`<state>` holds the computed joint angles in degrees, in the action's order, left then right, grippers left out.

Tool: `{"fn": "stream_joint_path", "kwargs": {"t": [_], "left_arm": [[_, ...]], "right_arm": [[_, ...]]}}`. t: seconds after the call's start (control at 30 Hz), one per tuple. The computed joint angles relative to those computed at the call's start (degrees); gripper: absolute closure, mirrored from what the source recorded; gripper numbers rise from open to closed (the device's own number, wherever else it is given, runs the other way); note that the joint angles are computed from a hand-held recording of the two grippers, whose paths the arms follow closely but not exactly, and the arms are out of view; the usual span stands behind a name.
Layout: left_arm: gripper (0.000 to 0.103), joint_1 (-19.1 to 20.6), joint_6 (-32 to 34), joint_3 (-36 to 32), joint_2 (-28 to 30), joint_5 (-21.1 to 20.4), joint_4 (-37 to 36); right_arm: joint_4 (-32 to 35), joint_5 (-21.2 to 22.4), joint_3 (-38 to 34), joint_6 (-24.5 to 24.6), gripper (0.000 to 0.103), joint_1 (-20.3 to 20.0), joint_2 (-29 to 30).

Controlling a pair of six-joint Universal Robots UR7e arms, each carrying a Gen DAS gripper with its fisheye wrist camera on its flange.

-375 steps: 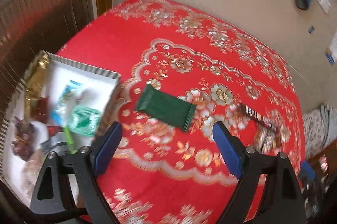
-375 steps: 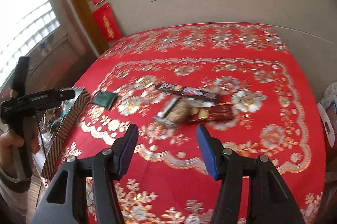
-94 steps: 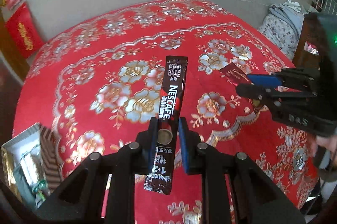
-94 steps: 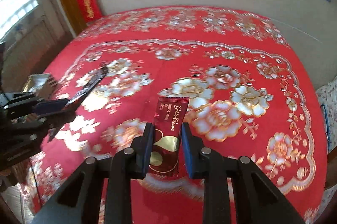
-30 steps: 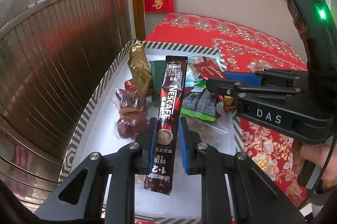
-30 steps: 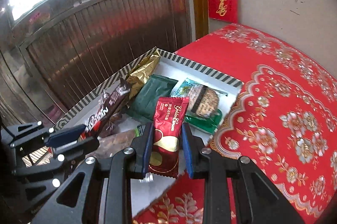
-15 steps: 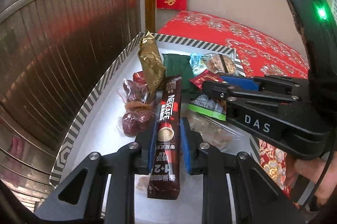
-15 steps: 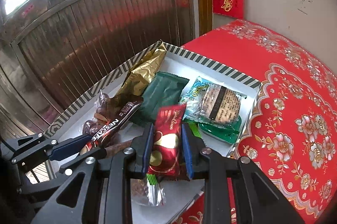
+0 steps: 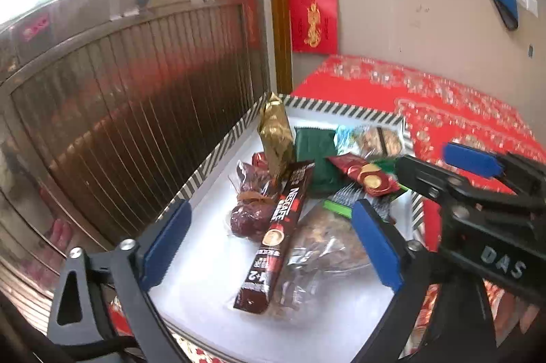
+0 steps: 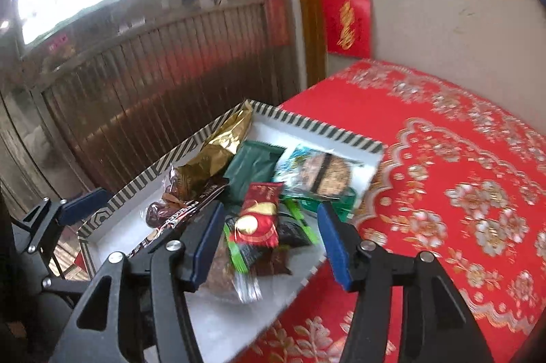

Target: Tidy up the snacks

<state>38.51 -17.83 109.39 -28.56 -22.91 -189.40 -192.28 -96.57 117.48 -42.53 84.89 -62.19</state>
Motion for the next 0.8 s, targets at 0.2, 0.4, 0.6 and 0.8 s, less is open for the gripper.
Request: {"fn": "stream_joint_path", "kwargs": {"t": [0.2, 0.4, 0.6, 0.8], "left_arm": [[0.004, -2.76, -1.11, -0.26, 2.19, 2.95, -2.87], [0.002, -5.2, -4.45, -0.45, 3.33, 6.74, -1.3], [0.0, -6.13, -6.8, -0.24, 3.04, 6.99, 1.7], [0.0, -6.44, -6.35, -0.23, 3.42, 6.22, 0.93]], "right_arm": [[-12.99, -0.18, 6.05, -1.13, 0.024, -0.91, -2.91], [-15.6, 1.8, 9.27, 0.32, 0.022, -2.84, -6.28], [-16.95, 2.96, 11.06, 0.92, 0.022, -3.97, -7.67], [-17.6, 3.42, 11.68, 0.97, 0.022, -4.33, -7.98]]}}
